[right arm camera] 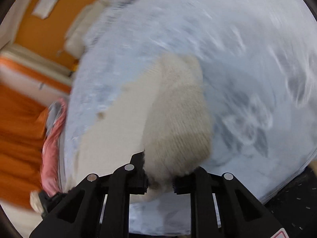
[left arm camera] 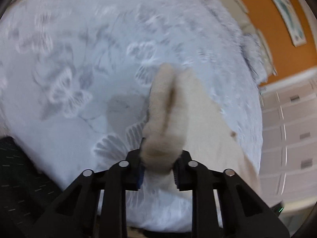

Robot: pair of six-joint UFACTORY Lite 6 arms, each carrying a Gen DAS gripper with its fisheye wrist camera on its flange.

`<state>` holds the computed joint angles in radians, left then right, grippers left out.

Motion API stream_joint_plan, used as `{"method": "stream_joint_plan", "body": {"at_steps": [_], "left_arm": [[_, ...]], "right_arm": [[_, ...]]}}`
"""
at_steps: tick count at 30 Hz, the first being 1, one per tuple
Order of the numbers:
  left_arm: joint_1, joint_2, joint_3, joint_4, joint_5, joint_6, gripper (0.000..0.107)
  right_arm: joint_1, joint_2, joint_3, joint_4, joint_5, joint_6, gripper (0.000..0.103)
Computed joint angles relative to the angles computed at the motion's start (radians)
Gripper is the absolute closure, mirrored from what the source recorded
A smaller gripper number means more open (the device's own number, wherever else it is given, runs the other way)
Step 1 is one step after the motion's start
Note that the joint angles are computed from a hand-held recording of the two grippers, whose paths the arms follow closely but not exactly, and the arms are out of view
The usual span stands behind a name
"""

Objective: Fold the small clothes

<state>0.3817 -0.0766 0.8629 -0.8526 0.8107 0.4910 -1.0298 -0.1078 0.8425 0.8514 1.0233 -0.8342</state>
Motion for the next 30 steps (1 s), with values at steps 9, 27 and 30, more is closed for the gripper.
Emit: {"method": "stream_joint_plan", "body": {"at_steps": [9, 27, 30], "left_arm": [[0.247, -0.229, -0.287, 0.241, 0.111, 0.09, 0.088], [0.136, -0.306, -0.387, 0.259, -0.06, 0.077, 0.084], [0.149, -0.302, -0.389, 0.254, -0.058, 0.095, 0.083]], "right_arm": [[-0.22, -0.208, -0.223, -0.307, 0.106, -0.066, 0.086], [-0.079, -0.448, -0.254, -0.431, -0.055, -0.02, 0.081], [0.069, -0.196, -0.318, -0.612, -0.201, 0.212, 0.089]]}}
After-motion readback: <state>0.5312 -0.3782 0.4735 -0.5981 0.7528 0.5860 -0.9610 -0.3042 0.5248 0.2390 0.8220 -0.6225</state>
